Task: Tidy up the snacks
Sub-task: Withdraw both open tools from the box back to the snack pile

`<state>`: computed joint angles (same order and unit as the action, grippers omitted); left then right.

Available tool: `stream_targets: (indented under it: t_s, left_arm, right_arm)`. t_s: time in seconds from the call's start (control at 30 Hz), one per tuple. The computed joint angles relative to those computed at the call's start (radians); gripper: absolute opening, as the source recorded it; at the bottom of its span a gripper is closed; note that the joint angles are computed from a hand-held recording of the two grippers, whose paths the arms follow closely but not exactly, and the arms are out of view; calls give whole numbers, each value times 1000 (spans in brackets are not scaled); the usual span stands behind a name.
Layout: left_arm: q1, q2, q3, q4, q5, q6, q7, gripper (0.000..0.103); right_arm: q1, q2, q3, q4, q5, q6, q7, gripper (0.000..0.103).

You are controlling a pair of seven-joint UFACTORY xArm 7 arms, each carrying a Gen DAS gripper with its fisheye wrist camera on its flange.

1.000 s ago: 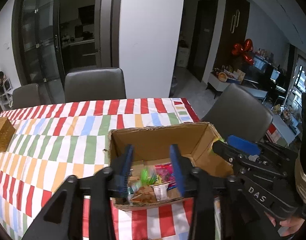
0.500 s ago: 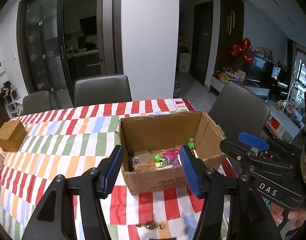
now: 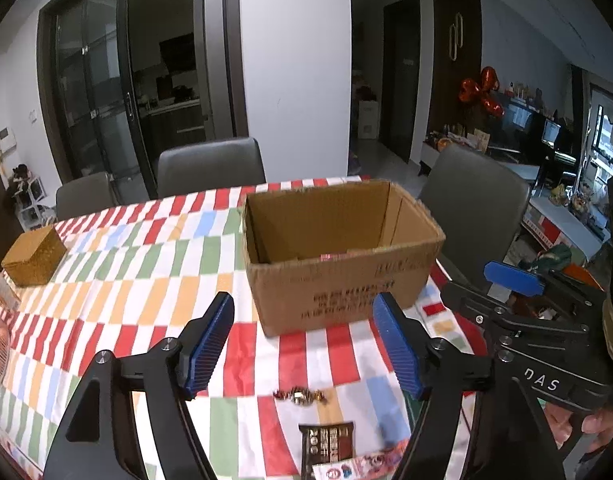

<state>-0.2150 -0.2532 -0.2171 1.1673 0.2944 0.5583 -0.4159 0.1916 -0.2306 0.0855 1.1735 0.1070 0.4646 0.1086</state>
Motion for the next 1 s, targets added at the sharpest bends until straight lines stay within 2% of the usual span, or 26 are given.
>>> stream_targets:
  t_s: [0.47,1.0]
  left_arm:
    - [-31,-84,17,-196,-128,58,32,73]
    - [-71,-22,38,-248,-244,114,94,73]
  right_arm:
    - [14,-70,5,-161,13,66,5,63]
    - [15,-64,9,-244,7,166,57,63]
